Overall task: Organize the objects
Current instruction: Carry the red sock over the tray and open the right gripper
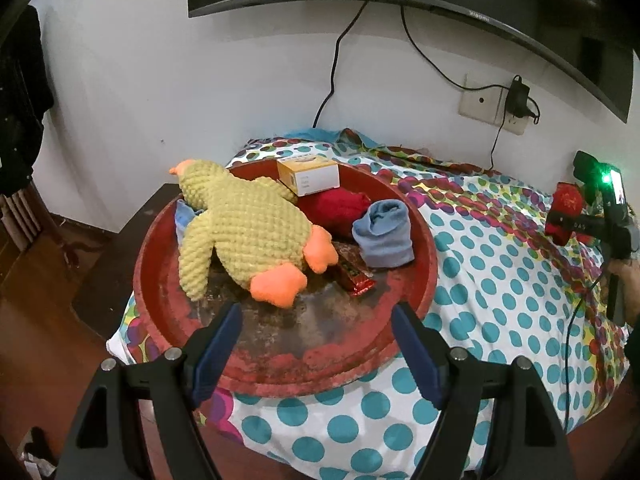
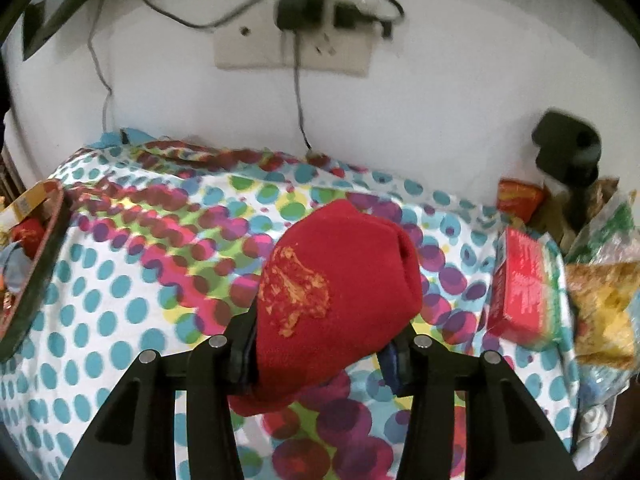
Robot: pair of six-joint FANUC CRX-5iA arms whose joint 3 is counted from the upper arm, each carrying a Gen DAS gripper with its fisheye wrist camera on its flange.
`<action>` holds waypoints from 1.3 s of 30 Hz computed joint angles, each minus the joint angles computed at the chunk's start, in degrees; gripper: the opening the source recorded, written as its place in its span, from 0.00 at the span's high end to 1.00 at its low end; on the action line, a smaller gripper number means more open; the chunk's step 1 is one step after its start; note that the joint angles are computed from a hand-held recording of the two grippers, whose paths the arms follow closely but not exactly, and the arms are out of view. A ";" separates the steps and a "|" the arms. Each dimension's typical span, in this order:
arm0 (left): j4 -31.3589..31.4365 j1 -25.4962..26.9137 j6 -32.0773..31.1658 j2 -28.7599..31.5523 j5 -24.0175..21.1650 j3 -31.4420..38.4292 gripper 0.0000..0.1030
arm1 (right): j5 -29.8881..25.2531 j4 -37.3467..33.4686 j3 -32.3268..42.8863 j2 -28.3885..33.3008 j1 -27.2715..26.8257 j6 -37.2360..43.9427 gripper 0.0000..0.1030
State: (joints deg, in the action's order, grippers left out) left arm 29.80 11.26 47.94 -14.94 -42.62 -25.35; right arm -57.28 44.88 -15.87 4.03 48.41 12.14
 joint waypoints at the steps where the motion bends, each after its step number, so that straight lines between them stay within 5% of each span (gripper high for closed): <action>1: 1.62 0.57 -1.80 -0.01 -0.94 -0.38 0.23 | -0.29 -0.15 0.79 0.11 0.33 0.44 0.56; 11: 5.62 5.24 -8.39 -1.68 -5.85 -2.83 0.23 | -3.07 -2.08 18.21 9.11 5.39 10.72 0.56; 22: 4.65 8.64 -9.33 -4.03 -5.15 -3.90 0.23 | -1.86 -10.70 41.91 24.04 9.40 26.79 0.54; 35: -7.47 6.61 6.03 -0.23 -3.59 2.95 0.23 | -12.37 -21.19 69.70 41.97 9.89 40.69 0.54; 39: -9.87 5.63 9.54 0.98 -4.39 5.03 0.23 | -14.98 -21.34 72.60 43.90 9.97 41.52 0.33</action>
State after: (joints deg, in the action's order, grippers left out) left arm 19.93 16.89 57.47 -13.95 -47.01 -20.32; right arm -72.26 23.54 56.73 47.92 58.38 53.66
